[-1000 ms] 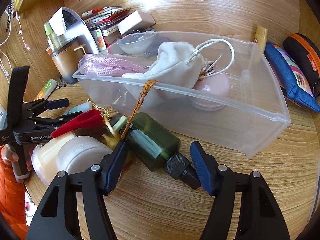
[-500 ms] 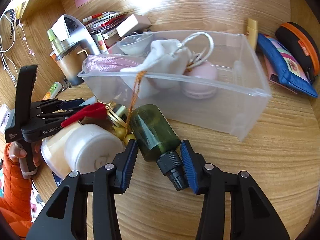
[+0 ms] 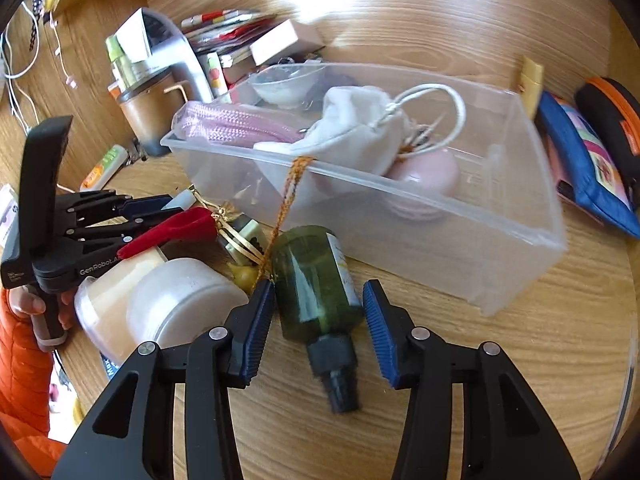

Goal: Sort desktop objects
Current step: 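Lift and carry the lotion bottle and green bottle over the clear box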

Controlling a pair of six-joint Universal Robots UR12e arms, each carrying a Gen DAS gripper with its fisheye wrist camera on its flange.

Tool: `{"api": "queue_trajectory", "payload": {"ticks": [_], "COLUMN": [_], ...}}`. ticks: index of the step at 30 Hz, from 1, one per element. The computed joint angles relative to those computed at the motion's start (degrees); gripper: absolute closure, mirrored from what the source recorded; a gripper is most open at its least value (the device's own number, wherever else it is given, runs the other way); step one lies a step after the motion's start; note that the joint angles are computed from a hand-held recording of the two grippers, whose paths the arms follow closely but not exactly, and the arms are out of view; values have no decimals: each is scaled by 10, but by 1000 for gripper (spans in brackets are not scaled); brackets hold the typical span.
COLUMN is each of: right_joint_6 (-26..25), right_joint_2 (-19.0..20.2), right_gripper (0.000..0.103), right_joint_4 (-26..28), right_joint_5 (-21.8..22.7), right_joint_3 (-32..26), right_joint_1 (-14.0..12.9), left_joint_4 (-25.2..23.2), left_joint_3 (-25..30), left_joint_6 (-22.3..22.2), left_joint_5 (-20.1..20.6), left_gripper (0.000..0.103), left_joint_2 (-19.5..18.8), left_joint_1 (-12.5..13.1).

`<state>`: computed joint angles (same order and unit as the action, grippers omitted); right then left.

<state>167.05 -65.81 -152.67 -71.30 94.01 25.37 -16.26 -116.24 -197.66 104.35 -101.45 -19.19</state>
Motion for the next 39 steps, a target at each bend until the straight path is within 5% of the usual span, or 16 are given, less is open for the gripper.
{"api": "queue_trajectory", "payload": {"ticks": [22, 39], "right_joint_6": [63, 51], "right_joint_2": [-42, -61], "right_gripper": [65, 65], "right_joint_4": [-84, -137], "right_joint_5": [13, 7], "right_joint_3": [60, 70], "right_joint_1": [-26, -27], "left_joint_4": [26, 91], "left_joint_3": [-15, -1], "left_joint_6": [-52, -32], "left_joint_5": [12, 36], "left_gripper": [79, 79], "left_joint_2": [19, 32], "left_joint_1": [-1, -26]}}
